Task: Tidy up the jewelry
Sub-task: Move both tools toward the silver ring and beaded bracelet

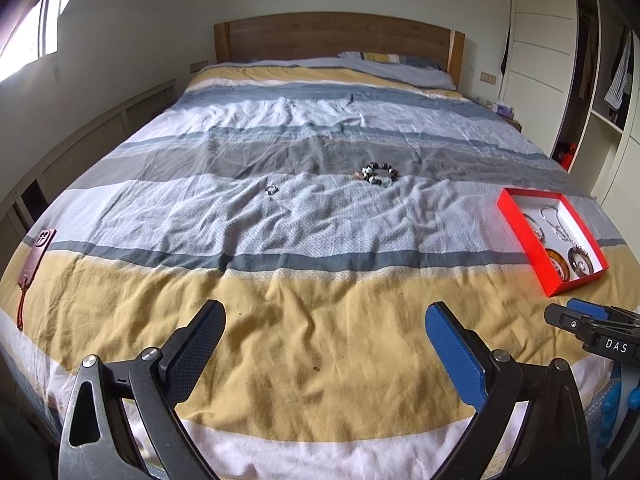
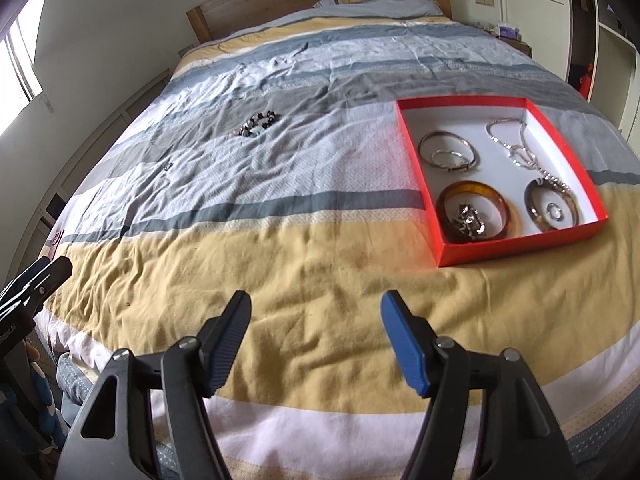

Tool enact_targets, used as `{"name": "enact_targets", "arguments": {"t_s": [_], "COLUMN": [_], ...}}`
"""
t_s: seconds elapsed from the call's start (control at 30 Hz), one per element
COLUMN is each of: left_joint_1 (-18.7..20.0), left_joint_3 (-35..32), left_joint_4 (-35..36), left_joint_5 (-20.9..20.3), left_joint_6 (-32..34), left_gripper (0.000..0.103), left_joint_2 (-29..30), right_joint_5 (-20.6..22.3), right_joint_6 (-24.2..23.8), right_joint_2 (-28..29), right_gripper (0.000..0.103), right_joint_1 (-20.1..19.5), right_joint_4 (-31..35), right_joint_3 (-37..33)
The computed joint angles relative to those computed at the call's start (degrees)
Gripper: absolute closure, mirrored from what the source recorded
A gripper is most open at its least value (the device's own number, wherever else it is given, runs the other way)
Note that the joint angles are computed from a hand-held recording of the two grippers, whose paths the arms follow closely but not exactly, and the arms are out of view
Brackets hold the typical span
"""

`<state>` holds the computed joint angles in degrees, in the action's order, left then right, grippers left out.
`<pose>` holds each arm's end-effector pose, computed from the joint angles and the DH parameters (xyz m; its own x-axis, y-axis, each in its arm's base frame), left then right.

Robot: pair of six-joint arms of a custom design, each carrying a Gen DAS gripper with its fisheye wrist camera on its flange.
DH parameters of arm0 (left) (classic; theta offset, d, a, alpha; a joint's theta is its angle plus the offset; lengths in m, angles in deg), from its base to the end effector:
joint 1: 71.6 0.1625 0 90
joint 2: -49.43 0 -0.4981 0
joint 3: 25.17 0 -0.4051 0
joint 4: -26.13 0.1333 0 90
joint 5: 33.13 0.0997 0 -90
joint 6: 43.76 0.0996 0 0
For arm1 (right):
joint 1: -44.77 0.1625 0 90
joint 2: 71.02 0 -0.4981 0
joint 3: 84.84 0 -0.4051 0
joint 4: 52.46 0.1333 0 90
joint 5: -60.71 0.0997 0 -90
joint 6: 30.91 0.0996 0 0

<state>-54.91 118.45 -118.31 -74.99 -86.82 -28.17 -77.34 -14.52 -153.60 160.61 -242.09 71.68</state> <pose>-0.2813 -0.3010 0.1937 -0.6761 0.3063 -0.6701 0.6525 0.6713 -0.3515 0.1819 -0.2398 0.2504 -0.8228 0.2277 0.5207 -0.1674 0.7784 -0.6050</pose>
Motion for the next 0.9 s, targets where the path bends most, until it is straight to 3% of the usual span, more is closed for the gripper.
{"name": "enact_targets", "arguments": {"t_s": [0.4,0.77,0.9], "left_joint_1": [9.95,24.61,29.34], "left_joint_3": [-4.25,-13.99,-19.33], "left_joint_4": [-7.84,-22.04,-24.09], "left_joint_5": [-1.13,-2.63,-2.96], "left_joint_6": [10.21,26.63,30.74], "left_gripper": [0.004,0.005,0.010], "left_joint_2": [7.18,15.95,20.10], "right_joint_5": [5.86,10.57,12.62], "right_joint_6": [-8.56,-20.88,-24.60], "right_joint_2": [5.42,14.52,19.10], "right_gripper": [0.037,0.037,0.037], "right_joint_1": [-6.68,-11.67,-13.45], "right_joint_4": [-3.70,-4.54,-5.28], "right_joint_3": [-3.36,-15.98,-21.88]}}
